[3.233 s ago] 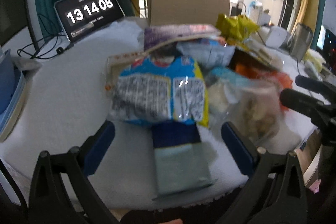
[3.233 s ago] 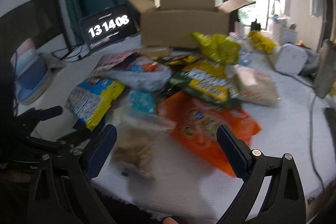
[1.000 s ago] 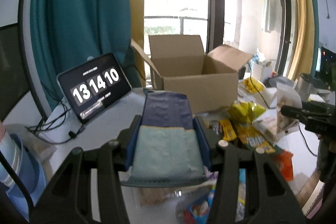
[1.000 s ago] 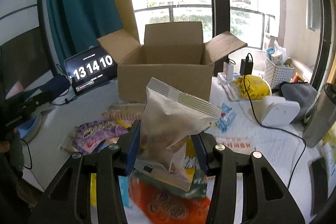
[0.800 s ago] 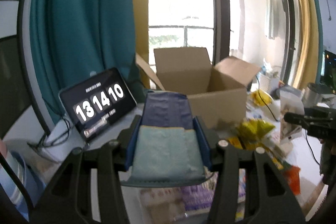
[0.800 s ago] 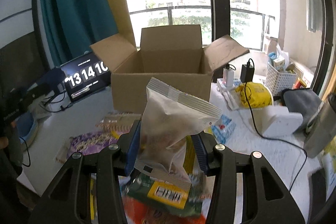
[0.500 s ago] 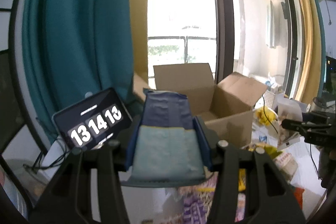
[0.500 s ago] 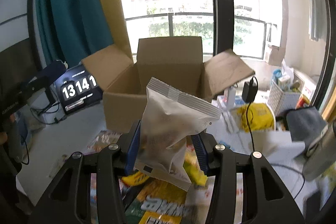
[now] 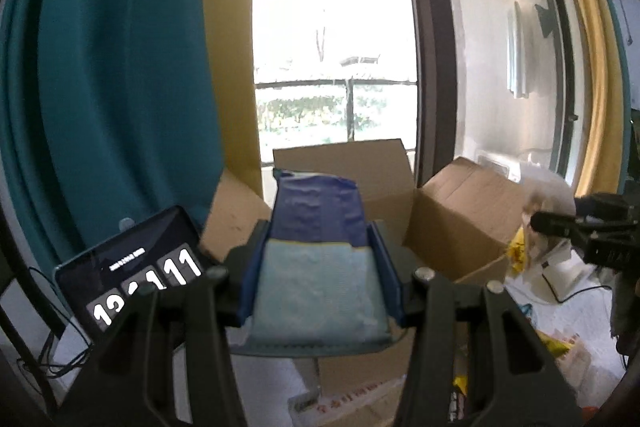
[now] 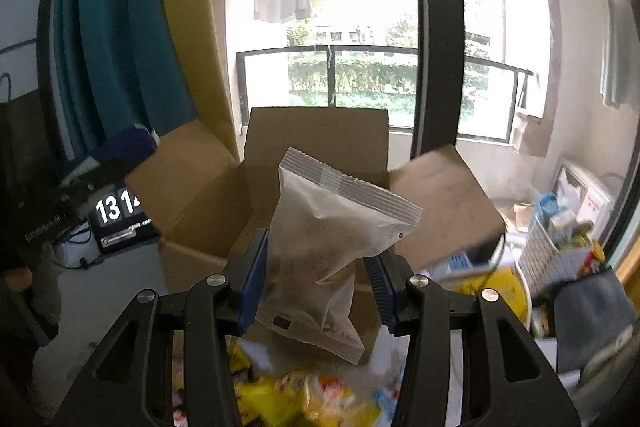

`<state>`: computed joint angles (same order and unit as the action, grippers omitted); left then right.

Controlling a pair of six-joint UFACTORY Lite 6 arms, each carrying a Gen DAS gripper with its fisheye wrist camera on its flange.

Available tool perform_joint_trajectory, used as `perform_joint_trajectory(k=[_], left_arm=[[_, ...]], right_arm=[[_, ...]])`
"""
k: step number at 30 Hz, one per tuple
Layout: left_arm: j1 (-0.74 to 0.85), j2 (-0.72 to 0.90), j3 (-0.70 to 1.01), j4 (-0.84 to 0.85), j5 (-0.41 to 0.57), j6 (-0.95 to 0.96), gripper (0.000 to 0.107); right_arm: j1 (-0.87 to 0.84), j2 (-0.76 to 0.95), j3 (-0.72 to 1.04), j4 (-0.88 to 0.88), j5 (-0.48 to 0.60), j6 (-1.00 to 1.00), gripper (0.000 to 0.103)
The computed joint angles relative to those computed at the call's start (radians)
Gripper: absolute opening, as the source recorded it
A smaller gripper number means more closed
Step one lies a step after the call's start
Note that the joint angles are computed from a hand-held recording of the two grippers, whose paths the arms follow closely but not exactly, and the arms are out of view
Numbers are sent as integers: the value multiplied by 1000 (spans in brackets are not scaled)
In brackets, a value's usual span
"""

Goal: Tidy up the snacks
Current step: 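Carry both held snacks into the cardboard box and open both grippers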

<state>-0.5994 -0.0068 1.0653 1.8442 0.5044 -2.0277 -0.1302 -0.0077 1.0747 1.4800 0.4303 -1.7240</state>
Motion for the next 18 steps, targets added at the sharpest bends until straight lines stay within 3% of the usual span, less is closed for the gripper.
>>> perform_joint_trajectory(k=[9, 18], left_arm=[[66, 285, 263, 22, -52, 19, 51], [100, 500, 493, -113, -75, 160, 52]], right_arm=[[35, 318, 335, -13, -17, 30, 50], [59, 551, 583, -165, -64, 226, 50]])
